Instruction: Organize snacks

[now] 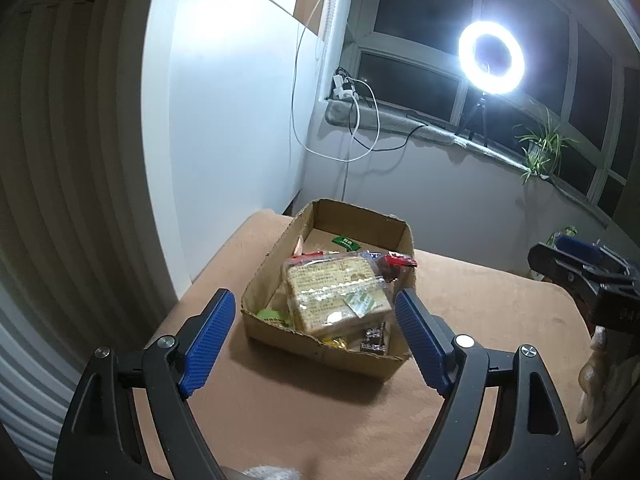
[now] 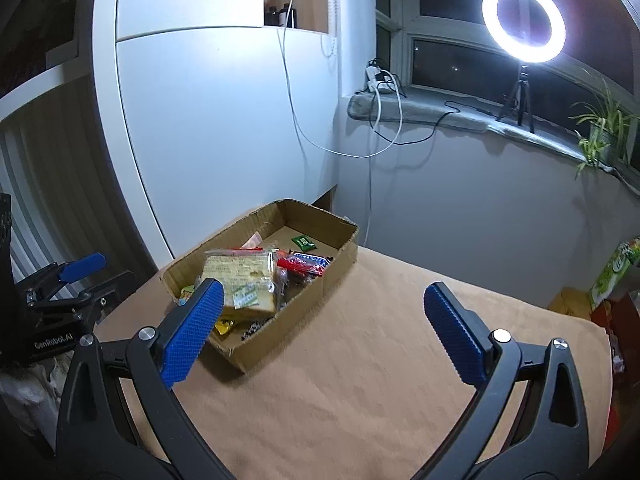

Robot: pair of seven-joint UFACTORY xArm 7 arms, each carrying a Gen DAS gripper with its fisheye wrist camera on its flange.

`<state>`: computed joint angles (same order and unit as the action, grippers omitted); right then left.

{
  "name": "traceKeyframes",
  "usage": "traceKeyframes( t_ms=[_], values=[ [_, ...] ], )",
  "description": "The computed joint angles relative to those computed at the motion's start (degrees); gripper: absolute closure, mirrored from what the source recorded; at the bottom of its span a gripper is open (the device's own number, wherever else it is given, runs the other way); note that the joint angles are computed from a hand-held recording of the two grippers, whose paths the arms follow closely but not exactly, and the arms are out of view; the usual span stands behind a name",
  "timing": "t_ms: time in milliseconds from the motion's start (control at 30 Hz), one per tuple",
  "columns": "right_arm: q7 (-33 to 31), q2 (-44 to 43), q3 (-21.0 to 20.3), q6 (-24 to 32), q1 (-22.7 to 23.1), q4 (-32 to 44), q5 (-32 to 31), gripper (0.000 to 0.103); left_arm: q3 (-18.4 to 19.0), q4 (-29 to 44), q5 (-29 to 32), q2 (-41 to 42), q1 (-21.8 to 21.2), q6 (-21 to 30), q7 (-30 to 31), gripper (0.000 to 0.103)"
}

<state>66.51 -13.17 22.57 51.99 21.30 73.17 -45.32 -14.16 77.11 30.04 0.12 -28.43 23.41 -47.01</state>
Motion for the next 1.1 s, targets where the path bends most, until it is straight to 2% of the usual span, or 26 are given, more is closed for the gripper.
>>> traceKeyframes(
  t_ms=[333,700,1100],
  values=[
    [4.0,-5.6,2.0,0.0,-1.3,-5.3,1.6,0.001,-0.8,-0.5,1.0,-1.2,0.0,1.0,-1.9,0.021],
    [4.0,-5.6,3.9,0.5,-2.6,-5.9,2.7,0.001,-1.2,-0.6,1.5,-1.2,-0.3,1.3,-2.1,0.021],
    [4.9,-6.7,4.0,0.4,-2.3,-7.4,3.8,0.001,-1.4,-1.3,1.2,-1.5,-0.4,1.1,-1.9,0.021]
  ],
)
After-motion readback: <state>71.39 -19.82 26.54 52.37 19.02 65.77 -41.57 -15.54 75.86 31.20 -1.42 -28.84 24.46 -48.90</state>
